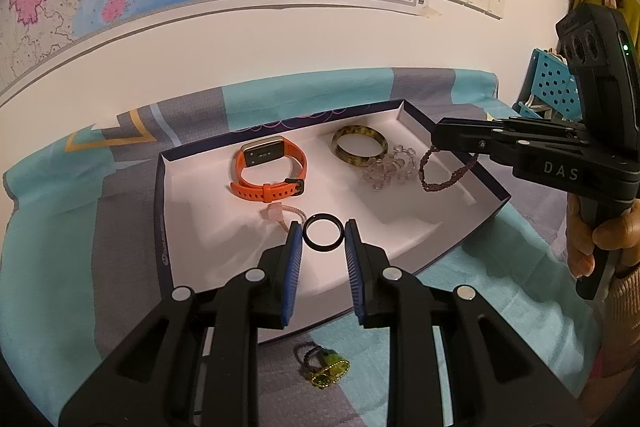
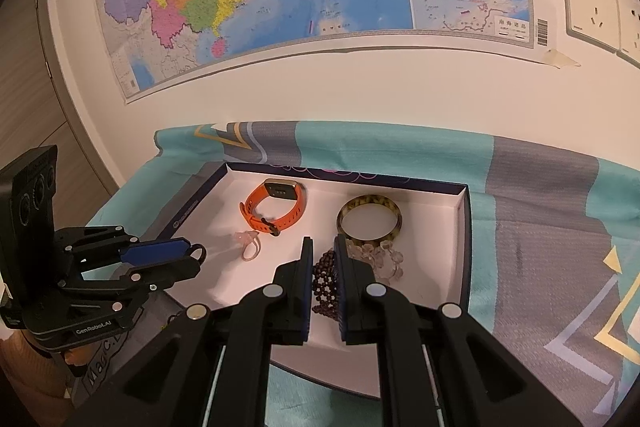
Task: Organize jewelry
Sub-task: 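Carry the black ring and beaded bracelet over the tray with both grippers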
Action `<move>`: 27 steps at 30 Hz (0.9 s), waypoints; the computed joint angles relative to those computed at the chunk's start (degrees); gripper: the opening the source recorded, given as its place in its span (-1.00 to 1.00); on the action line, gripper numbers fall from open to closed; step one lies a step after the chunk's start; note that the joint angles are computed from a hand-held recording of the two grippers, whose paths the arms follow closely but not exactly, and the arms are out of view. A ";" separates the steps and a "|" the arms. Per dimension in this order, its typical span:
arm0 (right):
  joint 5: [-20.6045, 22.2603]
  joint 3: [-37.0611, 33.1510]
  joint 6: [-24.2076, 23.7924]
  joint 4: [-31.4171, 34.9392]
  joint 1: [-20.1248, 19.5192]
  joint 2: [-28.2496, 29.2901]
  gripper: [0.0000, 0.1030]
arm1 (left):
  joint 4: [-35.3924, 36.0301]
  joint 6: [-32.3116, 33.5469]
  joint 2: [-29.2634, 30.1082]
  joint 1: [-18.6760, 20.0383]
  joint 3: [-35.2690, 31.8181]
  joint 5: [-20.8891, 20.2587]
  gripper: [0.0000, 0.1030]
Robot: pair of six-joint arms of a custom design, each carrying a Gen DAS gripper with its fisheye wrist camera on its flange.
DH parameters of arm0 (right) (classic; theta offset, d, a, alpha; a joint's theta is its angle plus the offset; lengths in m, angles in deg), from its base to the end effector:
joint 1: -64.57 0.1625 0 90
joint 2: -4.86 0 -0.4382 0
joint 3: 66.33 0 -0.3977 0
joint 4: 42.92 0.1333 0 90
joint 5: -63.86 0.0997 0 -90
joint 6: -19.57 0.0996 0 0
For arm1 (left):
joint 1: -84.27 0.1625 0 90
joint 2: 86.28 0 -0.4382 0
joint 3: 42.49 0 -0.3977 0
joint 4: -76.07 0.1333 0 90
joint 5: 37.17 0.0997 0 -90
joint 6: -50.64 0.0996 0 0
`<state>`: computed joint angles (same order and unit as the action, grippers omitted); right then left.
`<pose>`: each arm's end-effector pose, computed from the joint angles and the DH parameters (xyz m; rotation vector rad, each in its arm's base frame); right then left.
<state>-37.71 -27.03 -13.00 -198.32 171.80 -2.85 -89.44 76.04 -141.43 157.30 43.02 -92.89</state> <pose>0.3778 -0.8357 -0.0126 1.0847 -2.5385 0.7938 -0.0296 -0.7461 0.3337 0.5669 2.2943 -0.9188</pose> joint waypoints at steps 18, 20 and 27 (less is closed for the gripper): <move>-0.33 -2.80 0.42 1.65 0.07 1.46 -0.83 | 1.42 -0.34 1.28 0.42 -2.16 0.80 -0.57; -0.37 -2.94 0.50 1.80 0.04 1.50 -0.83 | 1.36 -0.38 1.37 0.38 -2.19 0.95 -0.57; -0.41 -3.62 0.79 2.07 -0.02 1.85 -0.83 | 1.60 -0.40 1.66 0.44 -2.56 1.10 -0.57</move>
